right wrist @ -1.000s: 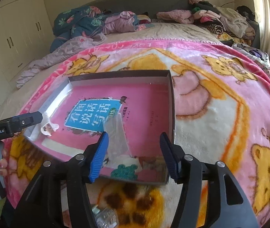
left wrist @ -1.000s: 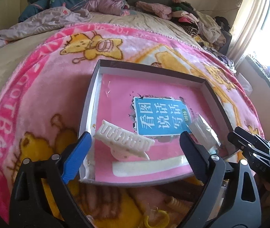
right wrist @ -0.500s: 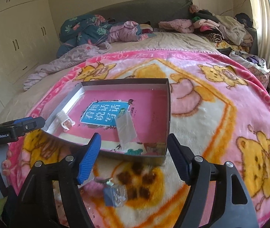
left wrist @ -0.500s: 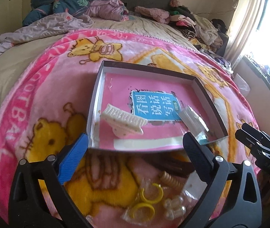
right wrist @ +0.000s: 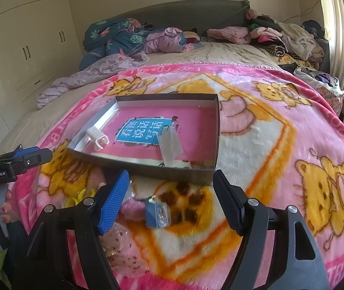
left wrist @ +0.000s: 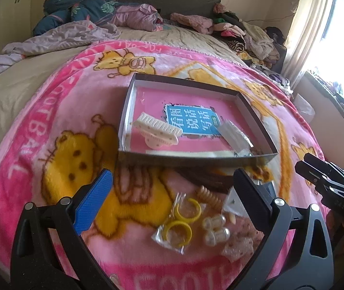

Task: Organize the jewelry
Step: 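Withdraw both tools from the box back toward the jewelry pile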

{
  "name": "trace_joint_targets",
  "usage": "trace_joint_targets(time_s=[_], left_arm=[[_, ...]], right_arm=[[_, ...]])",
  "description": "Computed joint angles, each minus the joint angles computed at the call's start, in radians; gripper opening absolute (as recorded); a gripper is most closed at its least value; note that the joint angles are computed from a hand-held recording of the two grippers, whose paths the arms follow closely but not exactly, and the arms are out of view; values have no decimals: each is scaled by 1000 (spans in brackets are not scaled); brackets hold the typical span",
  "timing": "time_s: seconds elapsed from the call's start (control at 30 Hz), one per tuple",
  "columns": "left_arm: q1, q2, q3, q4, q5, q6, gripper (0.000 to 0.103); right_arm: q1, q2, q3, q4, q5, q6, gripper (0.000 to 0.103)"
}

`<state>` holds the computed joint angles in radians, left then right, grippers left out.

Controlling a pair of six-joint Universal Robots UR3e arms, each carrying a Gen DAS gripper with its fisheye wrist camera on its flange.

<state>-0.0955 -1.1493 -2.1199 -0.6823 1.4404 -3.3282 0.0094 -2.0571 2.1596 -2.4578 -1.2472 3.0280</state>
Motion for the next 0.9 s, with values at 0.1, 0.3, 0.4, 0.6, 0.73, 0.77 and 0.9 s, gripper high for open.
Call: trace_joint_targets(time_s=[0.1,0.3,0.4,0.6,0.73,0.77,0.9], left_arm=[[-20,33,-26,-11,11,-3,91],[-68,79,-71,-25,30,-13,91],[-84,100,-98,-32,27,-20,91],[-116,143,-150,-42,8,-32,91],[-147,154,-180,-36,-5,-48,91],[-165,148,-187,-25,5,-54,91],[-200,124,-207,0,11,-67,91]], right_arm=[[-5,-47,22,28,10,-9,70],[-9,-105,49,70,17,-28,70],[-11,-129,64,89,20,-40,70],[-12,-165,94,116,23,-69,70],[-26,-187,118,130,34,-92,70],[-29,-190,124,133,37,-96,69],[-34,-200,139,146,46,-118,69]])
